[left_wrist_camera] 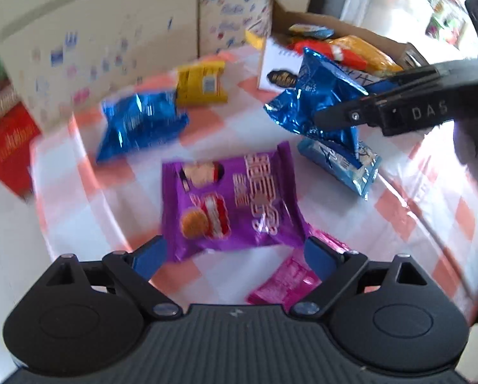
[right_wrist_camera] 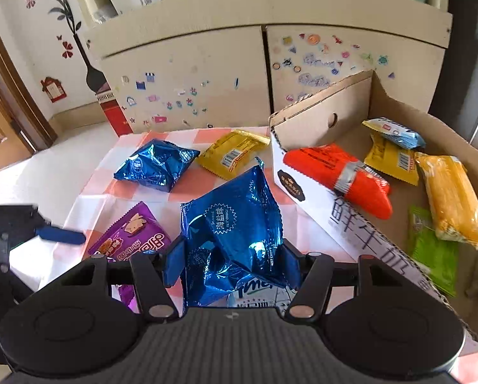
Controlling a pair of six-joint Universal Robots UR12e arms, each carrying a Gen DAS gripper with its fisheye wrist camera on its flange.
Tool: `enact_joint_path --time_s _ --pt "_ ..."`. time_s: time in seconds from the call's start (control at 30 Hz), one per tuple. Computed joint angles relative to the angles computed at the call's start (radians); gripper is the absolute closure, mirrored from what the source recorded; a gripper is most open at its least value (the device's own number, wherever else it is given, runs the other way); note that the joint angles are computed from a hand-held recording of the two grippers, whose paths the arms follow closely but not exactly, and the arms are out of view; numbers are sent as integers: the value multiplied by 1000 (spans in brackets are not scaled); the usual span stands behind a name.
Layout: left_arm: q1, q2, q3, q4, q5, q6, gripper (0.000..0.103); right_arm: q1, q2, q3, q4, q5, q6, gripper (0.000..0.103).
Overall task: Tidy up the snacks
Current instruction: 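Close right tool on blue foil packet and lift while left tool closes on purple packet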
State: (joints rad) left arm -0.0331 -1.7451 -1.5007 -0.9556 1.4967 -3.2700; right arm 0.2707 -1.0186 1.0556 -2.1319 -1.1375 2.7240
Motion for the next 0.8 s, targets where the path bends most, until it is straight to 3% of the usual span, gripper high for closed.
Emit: enact_joint_path --time_s 0.17,0.27,0.43,0.6,0.8 --pt "22 -2 -18 9 -78 -108 9 5 8 -15 63 -3 -49 36" --pt "39 3 -36 52 -114 -217 9 1 13 -31 121 20 -55 36" --pt "46 -1 -43 90 -50 -353 8 -1 8 -28 154 50 -99 36" --pt "57 -8 -58 173 -36 -456 7 5 -3 -21 210 72 -172 37" --pt "37 -34 -16 150 48 -540 7 1 -14 -9 193 53 -147 41"
